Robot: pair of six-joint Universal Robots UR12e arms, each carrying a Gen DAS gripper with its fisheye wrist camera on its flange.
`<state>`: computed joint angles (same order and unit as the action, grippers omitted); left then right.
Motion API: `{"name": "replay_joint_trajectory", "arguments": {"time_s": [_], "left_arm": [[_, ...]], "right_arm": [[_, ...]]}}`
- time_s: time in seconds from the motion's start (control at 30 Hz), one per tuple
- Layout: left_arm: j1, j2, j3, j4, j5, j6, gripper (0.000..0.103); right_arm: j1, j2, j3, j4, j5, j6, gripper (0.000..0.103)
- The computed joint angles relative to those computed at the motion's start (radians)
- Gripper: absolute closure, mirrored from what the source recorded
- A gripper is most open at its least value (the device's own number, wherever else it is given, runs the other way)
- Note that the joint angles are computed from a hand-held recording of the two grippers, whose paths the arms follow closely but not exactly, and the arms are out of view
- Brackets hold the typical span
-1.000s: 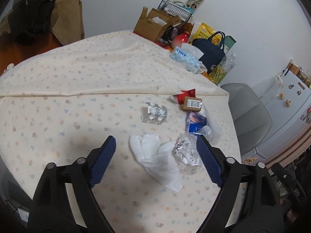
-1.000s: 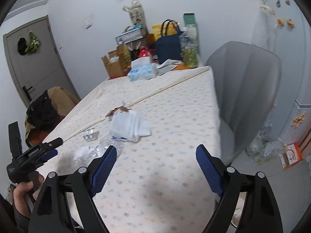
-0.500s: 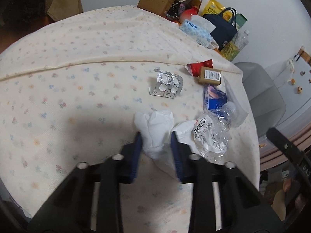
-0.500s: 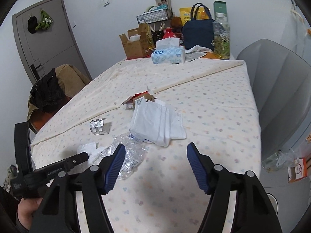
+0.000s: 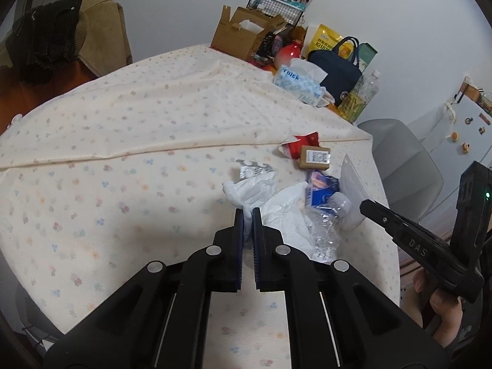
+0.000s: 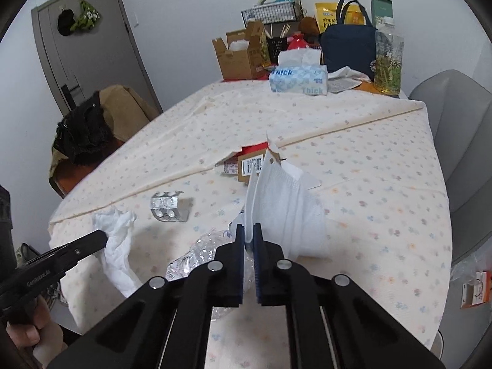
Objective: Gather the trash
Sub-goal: 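Carry the tissue and plastic bag in both grippers to the beige bin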
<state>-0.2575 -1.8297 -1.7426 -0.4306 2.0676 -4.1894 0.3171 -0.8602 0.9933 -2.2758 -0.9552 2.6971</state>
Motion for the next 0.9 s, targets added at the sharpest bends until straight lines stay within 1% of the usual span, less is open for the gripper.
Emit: {"name": "replay_joint_trajectory", "arguments": {"time_s": [0.13, 0.33, 0.5, 0.67, 0.73, 0.9], "left_arm": [[-0.01, -0.017, 0.029, 0.026, 0.007, 0.032, 0.097], [-0.03, -0.054, 0.098, 0.034, 0.02, 0.097, 0.097], [-0.047, -0.089, 0.166, 0.037, 0.029, 0.161, 0.097], [-0.058, -0.129, 0.234, 0.035, 0.01, 0.22, 0.097], [-0.059, -0.144, 0.256, 0.037, -0.009, 0.234, 0.097], [-0.068, -0.196, 0.34, 0.022, -0.06, 0.306, 0.097]], "right_arm": [[-0.029, -0.034, 0.048, -0.044, 0.041, 0.029, 0.099], [-0.078, -0.073, 0.092, -0.071, 0.121, 0.063, 0.099], [-0.113, -0.098, 0.128, -0.118, 0.139, 0.104, 0.099], [-0.152, -0.12, 0.167, -0.175, 0.142, 0.16, 0.099], [-0.167, -0.128, 0.182, -0.202, 0.131, 0.181, 0.099], [-0.21, -0.143, 0.217, -0.252, 0.093, 0.243, 0.099]]}}
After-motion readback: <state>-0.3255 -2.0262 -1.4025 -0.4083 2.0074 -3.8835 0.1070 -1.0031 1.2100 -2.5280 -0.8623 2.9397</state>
